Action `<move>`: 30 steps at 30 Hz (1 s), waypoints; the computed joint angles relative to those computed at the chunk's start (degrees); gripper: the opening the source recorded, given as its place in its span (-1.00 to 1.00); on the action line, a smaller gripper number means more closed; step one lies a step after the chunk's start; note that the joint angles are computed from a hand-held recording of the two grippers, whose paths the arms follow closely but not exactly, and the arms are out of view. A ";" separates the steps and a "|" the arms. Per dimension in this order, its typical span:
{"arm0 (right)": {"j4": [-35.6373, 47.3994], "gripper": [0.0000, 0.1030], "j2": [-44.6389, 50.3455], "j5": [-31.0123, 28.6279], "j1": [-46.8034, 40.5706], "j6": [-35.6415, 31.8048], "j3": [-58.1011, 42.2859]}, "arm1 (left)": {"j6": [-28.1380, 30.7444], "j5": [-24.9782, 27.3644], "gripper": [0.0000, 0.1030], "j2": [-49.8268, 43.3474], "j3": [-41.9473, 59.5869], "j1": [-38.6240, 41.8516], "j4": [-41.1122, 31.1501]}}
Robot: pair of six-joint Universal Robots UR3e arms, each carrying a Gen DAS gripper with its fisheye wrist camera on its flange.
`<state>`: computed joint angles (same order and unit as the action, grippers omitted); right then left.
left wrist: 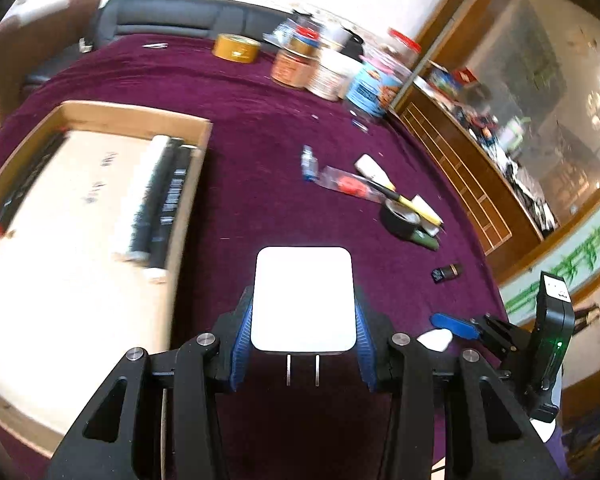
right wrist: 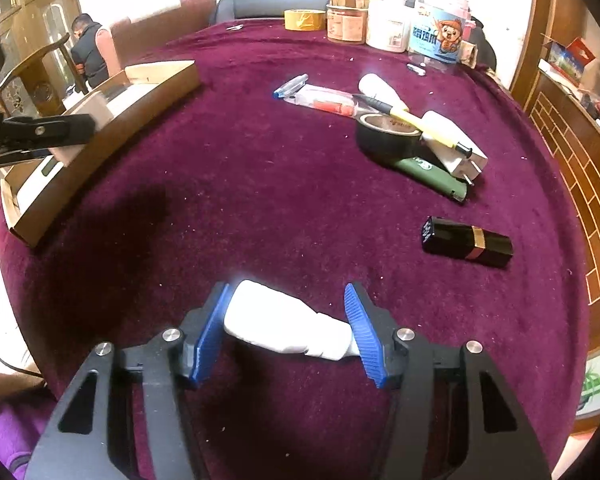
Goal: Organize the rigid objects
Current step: 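Carry the bottle and charger into the box and open both tools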
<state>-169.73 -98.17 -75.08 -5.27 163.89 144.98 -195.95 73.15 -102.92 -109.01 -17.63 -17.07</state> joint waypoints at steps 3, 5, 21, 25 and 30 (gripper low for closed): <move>1.16 0.11 -0.48 -0.72 1.32 1.84 -1.69 | 0.41 -1.20 -0.25 4.50 -5.93 3.45 2.01; 2.19 0.11 -0.89 -1.64 3.04 3.06 -3.51 | 1.04 -1.93 -0.25 7.76 -9.71 6.36 2.76; 8.46 0.12 24.30 -5.73 24.72 12.15 -39.72 | 10.93 -2.91 -0.25 13.49 -14.09 22.02 -0.75; 13.72 0.12 33.95 -6.72 28.52 12.67 -54.33 | 12.18 -2.75 -0.25 7.23 -7.41 23.09 -2.45; 20.02 0.12 44.89 -9.21 31.95 11.76 -71.74 | 12.55 -2.91 -0.25 0.58 0.86 23.57 -5.33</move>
